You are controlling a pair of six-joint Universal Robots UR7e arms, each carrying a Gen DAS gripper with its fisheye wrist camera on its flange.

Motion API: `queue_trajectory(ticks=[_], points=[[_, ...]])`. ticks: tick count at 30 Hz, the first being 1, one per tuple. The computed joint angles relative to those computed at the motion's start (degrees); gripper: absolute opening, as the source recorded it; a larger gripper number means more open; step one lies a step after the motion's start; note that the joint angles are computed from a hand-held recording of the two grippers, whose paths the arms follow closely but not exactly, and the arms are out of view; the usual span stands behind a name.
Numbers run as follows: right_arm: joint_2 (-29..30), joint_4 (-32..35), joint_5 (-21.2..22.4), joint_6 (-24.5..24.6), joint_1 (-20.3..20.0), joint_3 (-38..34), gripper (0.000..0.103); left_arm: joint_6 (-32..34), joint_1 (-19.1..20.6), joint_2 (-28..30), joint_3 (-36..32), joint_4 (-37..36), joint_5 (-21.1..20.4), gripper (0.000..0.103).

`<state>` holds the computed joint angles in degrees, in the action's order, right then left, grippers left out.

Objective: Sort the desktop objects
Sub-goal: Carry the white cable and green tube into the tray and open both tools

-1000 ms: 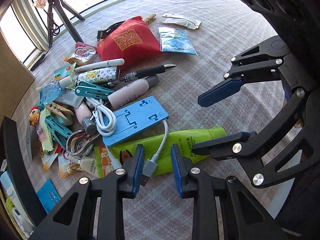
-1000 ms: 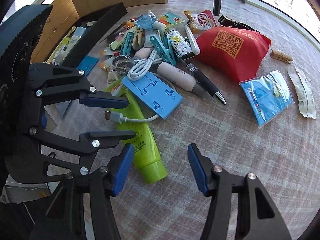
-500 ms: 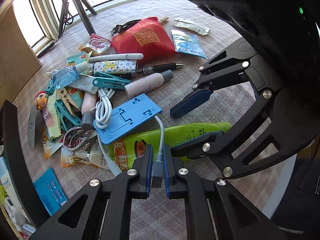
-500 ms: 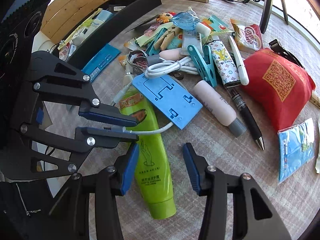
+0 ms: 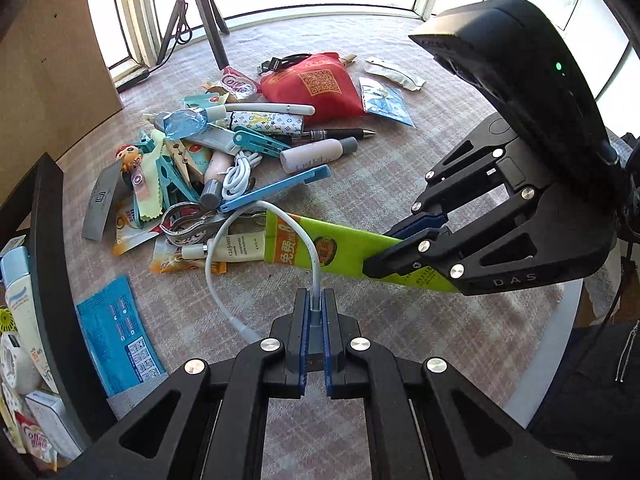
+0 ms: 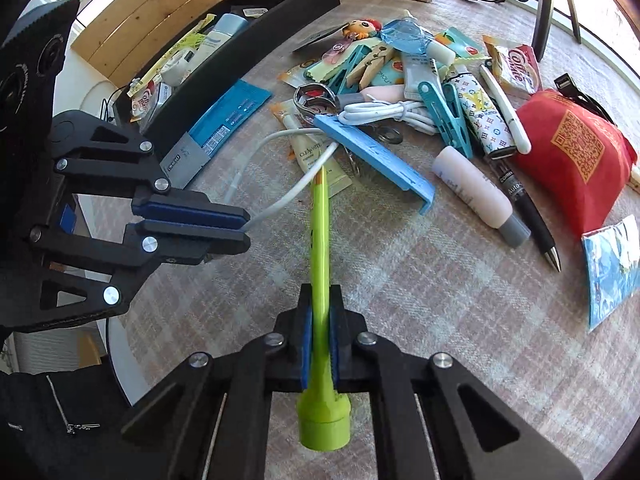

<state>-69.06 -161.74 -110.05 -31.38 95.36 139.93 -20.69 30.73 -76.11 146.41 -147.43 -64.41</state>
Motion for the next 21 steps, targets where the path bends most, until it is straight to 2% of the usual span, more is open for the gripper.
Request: queue_trajectory(ticks=[5,7,10,12,18,21], points=[[-5.31,-0.28,2.54,4.41,-0.98,2.90,0.007,-4.27,-0.67,-5.99,1.87,-0.81,-1.06,0.005],[-8.58,0.65,4.82,6.42,-1.79,3.89,0.007,-6.01,-1.10,-8.13,2.52,-1.72,-1.44,0.005],[-12.19,0.22,6.23,9.07,-1.13,5.02,0.007,-8.46,-2.63,-11.76,2.56,1.19,0.49,0.005],[-13.66,0.30,7.35,10.85,-0.23,5.11,0.007,-9.20,-3.25,-11.28,2.52,0.36,2.28,0.005],[-12.40,-0.81,8.37,15.12,5.83,2.06,0.007,-12.83,-5.09,-20.38,2.61,9.14,8.45,0.005],[-9.36,-1.65,9.16,17.22,9.19,-0.73,0.007,-15.39,-5.96,-27.42,2.24,17.73,11.91,0.005]])
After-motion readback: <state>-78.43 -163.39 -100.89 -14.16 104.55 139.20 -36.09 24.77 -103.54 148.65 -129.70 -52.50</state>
